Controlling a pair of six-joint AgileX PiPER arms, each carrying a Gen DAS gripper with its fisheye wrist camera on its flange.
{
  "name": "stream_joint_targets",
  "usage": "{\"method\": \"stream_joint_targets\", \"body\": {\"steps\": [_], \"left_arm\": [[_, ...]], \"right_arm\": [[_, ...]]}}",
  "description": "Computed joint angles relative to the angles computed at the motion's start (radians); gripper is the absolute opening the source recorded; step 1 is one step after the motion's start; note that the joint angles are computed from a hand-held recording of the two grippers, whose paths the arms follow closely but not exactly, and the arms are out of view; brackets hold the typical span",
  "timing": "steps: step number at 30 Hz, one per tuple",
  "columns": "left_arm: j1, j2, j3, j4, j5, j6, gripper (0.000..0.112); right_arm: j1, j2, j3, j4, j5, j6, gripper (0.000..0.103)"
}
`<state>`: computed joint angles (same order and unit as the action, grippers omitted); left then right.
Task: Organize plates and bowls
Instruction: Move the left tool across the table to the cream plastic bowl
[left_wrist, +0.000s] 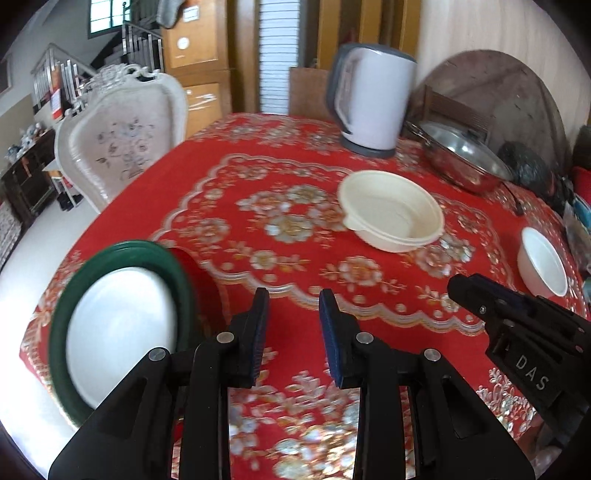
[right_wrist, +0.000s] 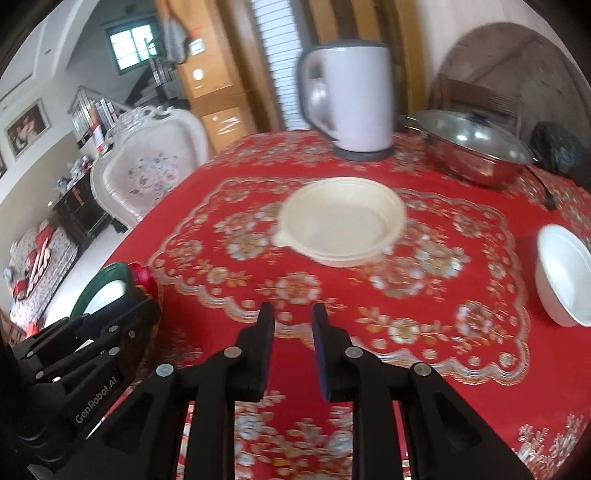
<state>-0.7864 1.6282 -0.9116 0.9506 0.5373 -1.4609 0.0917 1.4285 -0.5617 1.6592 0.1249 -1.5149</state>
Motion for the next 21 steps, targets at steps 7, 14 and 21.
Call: {"method": "stream_joint_targets", "body": {"steps": [7, 14, 21], "left_arm": [[-0.034, 0.118, -0.125, -0.037, 0.009, 0.058, 0.028], [-0.038, 0.209, -0.227, -0.08, 0.016, 0.121, 0.027], [-0.024, 0.272, -0.302, -0.128, 0.024, 0.183, 0.027]], "right_arm": [[-0.184, 0.012, 0.008, -0.084, 0.089, 0.012, 0.02], [-0.327, 0.07, -0.038, -0.162, 0.176, 0.045, 0.02], [-0.369, 0.132, -0.103, -0.215, 0.198, 0.077, 0.02]]}}
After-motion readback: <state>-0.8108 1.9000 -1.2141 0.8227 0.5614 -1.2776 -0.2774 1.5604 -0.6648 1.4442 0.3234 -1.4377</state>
